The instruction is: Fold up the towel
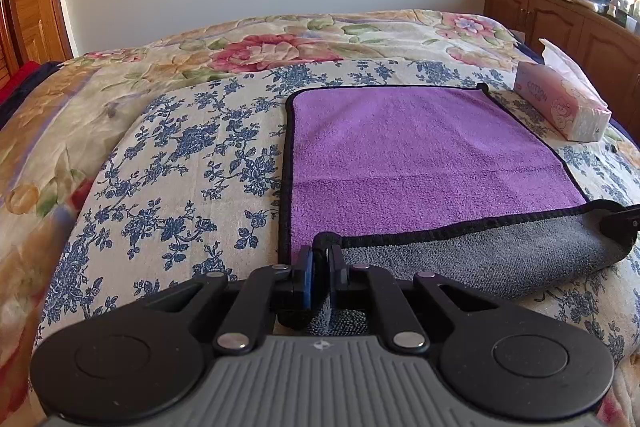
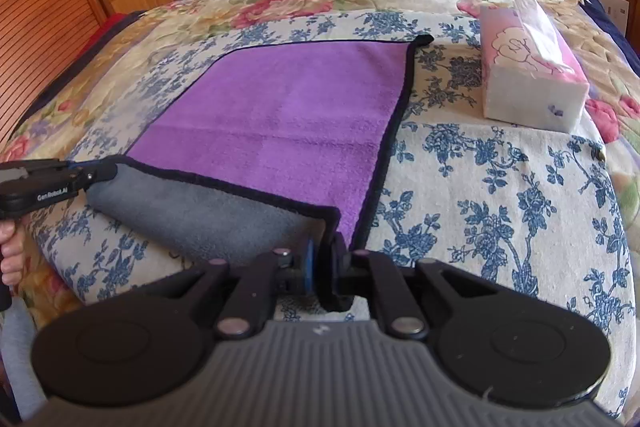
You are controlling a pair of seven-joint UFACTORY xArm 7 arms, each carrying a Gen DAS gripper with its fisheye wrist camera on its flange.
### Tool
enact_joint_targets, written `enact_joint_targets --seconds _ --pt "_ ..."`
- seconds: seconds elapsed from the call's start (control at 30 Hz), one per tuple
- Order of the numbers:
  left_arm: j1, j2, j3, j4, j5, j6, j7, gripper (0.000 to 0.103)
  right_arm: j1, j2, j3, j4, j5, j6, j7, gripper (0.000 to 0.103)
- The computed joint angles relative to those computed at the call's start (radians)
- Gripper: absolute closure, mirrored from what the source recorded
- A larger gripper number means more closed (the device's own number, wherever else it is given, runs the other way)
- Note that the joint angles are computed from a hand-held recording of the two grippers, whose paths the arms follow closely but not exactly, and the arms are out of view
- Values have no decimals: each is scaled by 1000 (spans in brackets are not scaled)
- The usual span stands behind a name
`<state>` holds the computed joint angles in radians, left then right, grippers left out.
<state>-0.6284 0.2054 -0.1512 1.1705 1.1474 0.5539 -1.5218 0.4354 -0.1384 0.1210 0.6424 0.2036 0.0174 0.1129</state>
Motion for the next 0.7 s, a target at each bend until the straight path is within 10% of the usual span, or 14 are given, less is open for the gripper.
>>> enact_joint_targets --seconds 0.7 --pt "6 -27 -9 -1 107 -22 -102 98 116 -9 -94 -15 94 -104 -115 99"
